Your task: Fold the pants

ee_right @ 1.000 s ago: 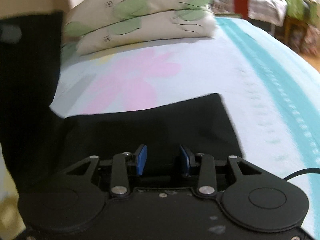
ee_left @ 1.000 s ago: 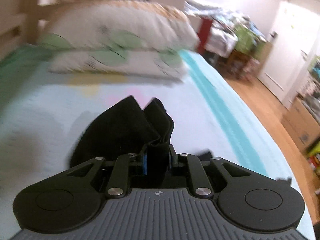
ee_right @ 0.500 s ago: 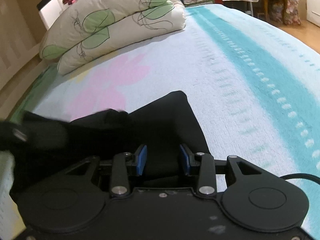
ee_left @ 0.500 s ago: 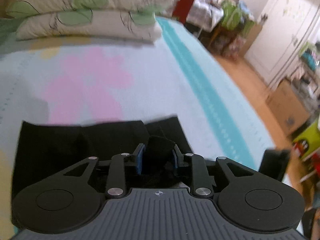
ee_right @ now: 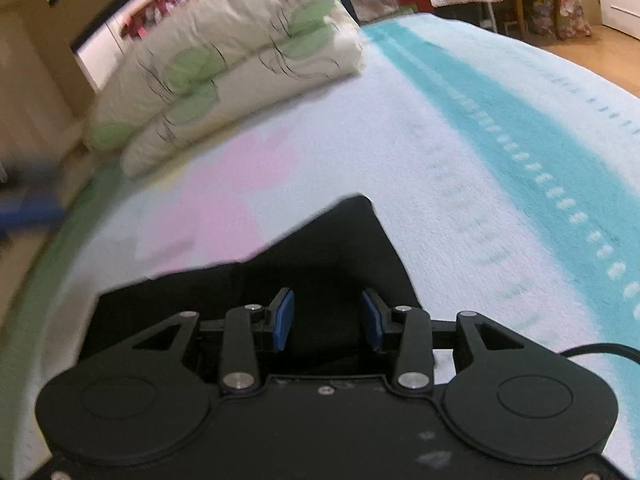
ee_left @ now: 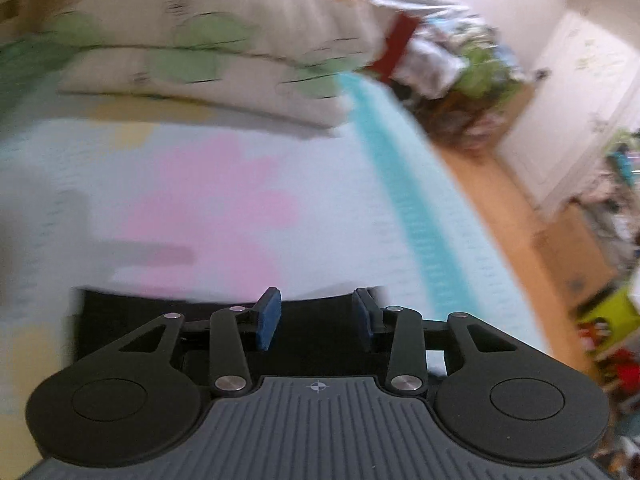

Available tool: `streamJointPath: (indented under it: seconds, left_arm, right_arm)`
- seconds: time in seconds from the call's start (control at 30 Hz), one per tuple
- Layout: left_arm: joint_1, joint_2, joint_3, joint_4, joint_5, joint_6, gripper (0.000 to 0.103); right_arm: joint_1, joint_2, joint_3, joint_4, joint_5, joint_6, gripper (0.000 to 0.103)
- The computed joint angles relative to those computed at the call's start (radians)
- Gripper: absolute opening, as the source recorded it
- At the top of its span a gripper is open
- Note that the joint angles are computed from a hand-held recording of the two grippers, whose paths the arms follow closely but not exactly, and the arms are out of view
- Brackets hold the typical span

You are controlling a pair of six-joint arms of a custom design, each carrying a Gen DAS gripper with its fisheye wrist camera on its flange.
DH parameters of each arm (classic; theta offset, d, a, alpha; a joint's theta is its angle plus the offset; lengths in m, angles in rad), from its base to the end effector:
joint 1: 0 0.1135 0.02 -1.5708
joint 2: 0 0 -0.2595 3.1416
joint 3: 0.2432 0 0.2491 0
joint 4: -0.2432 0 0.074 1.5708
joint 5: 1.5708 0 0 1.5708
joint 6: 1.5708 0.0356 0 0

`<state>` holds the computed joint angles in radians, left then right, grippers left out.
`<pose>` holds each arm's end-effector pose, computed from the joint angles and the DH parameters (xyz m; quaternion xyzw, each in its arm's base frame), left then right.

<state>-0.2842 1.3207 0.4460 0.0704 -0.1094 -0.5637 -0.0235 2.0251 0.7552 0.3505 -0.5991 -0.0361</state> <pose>0.2245 -0.0615 0.1391 -0.1492 0.9142 -0.1074 0.3612 0.3259 0.0124 0.0513 -0.1001 0.9046 0.2703 0.3139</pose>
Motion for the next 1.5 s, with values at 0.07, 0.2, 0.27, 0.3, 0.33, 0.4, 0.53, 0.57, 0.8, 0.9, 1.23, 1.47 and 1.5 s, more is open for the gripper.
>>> streamJointPath:
  seconds: [0.07,0.2,0.27,0.3,0.33,0.4,0.53,0.57,0.8,0.9,1.23,1.47,1.5]
  left_arm:
    - [0.066,-0.018,-0.035,-0.05,-0.037,0.028,0.038]
    - [0.204,-0.005,-0.084,-0.105,-0.054,0.103,0.038]
    - [0.288,0.015,-0.107,-0.096,0.002,0.133,0.038]
    - [0.329,0.022,-0.125,-0.079,0.037,0.142,0.038]
    - [0.362,0.023,-0.141,-0.066,0.068,0.148,0.038]
    - [0.414,0.021,-0.171,-0.034,0.11,0.154,0.038]
    - [0.439,0.071,-0.217,0.041,0.079,0.153,0.038]
    - [0.455,0.083,-0.211,0.035,0.086,0.16,0.038]
    - [0.511,0.119,-0.197,0.075,0.146,0.153,0.038]
    - [0.509,0.116,-0.203,0.08,0.152,0.163,0.038]
    - [0.504,0.119,-0.207,0.1,0.155,0.159,0.038]
    - [0.514,0.102,-0.21,0.097,0.145,0.16,0.038]
    - [0.507,0.107,-0.207,0.097,0.14,0.16,0.038]
  right_arm:
    - [0.002,-0.018,-0.003,-0.019,-0.046,-0.004,0.041]
    - [0.019,-0.015,0.027,-0.133,-0.113,-0.047,0.042]
    - [0.034,0.002,0.042,-0.179,-0.119,-0.059,0.043]
    - [0.044,0.009,0.05,-0.195,-0.114,-0.056,0.043]
    - [0.054,0.017,0.055,-0.202,-0.107,-0.049,0.044]
    - [0.066,0.026,0.051,-0.195,-0.106,-0.035,0.046]
    - [0.084,0.048,0.051,-0.167,-0.102,-0.005,0.051]
    - [0.089,0.053,0.054,-0.162,-0.097,0.003,0.052]
    - [0.134,0.085,0.06,-0.11,-0.074,0.034,0.057]
    - [0.138,0.081,0.049,-0.081,-0.041,0.029,0.054]
    - [0.25,0.038,-0.077,0.108,0.107,-0.087,0.028]
    - [0.205,-0.171,-0.128,0.117,0.102,-0.156,0.001]
    - [0.2,-0.18,-0.121,0.129,0.123,-0.158,0.001]
